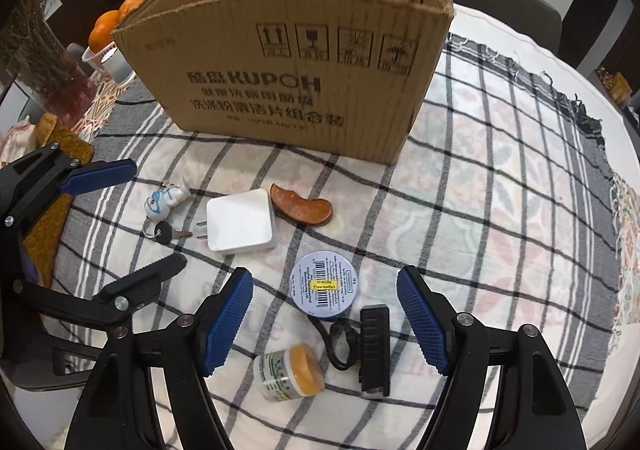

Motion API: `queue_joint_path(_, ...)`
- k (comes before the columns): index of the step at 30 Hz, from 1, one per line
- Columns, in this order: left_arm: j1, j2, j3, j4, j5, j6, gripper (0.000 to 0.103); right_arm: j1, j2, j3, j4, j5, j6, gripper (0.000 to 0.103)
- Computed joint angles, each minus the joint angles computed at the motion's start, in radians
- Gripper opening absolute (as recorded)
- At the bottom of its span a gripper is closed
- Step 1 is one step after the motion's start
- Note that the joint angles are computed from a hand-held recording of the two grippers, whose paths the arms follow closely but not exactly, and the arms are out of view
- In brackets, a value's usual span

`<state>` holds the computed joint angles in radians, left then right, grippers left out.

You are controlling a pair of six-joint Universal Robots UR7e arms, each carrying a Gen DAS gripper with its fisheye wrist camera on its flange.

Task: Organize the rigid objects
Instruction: 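Move both tools back toward the remaining objects on the cloth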

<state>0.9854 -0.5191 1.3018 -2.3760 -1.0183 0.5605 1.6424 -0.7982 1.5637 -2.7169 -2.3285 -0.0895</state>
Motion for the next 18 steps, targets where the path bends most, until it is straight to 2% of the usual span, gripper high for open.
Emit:
queue_joint_path(11,0.016,0.052,-0.054,0.048,-0.006,0.108,0.072,-0.024,0.031,-0.027,0.044,-0.001,0.011,0.075)
queue_joint_path(18,0.029,0.083,-0.090,0.077,-0.001,0.135,0.072,-0.037,0.050,-0.043,0.064,-0.014,0.020,0.075)
